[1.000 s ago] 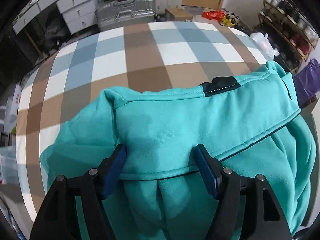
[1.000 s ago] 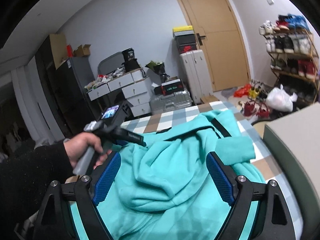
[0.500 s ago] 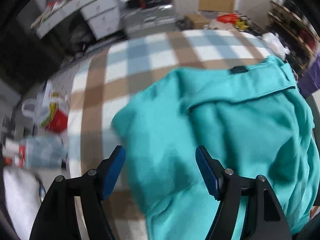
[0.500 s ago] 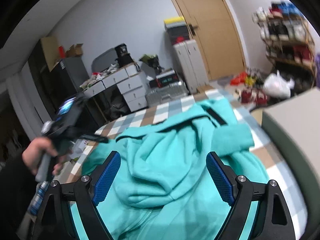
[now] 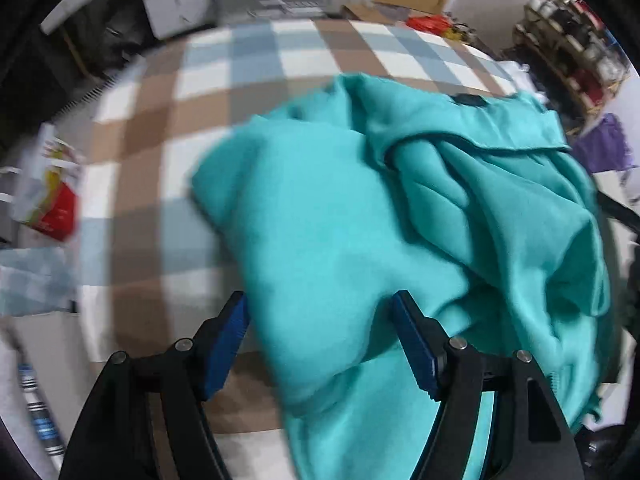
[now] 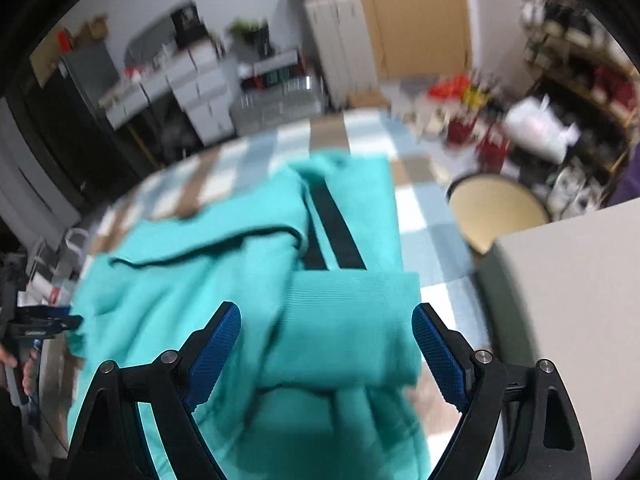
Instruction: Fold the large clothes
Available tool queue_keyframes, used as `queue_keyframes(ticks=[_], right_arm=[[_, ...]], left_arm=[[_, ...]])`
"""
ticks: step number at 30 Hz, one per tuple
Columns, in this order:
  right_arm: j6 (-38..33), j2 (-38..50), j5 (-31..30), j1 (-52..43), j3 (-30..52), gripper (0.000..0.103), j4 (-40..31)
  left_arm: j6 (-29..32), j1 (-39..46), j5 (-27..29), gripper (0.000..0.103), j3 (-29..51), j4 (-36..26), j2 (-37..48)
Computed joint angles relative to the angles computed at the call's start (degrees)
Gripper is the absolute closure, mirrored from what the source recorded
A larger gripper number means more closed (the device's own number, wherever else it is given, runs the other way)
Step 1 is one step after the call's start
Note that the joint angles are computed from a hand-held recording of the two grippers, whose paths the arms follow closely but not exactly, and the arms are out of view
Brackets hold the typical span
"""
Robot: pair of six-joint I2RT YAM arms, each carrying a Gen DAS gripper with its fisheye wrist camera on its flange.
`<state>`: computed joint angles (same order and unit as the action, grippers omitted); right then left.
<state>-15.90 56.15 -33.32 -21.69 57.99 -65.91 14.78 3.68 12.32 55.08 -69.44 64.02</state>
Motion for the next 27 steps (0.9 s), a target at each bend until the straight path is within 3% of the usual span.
queue_keyframes(ticks=[3,11,19,25,27], right_arm=[[1.05,5.31,-0.58,1.22,0.04,0.02,0.9],[0.91,5.75,11.53,13.57,-0.89,0.02,4.15],[6.08,10.8,16.09,20.85,1.95,0.028,10.69],[11.44,18.63,17.84,23.6,6.48,0.028,17.3],[13.14,20.95,19.43,24.69,7.7,0.027,20.33]], left_arm=[[0.38,-0.31,1.19,0.034,-1.39,1.02,1.95],[-5.61,-11.62,-6.53,0.034,-1.26,7.0,6.87],[-6.11,-11.41,-9.57,0.034,11.44,11.37,24.25],[-6.95,-9.99,-10.22,0.034,20.85,15.71,34.73],[-8.04,-10.09,-11.03,0.028,21.75,17.98,36.1]])
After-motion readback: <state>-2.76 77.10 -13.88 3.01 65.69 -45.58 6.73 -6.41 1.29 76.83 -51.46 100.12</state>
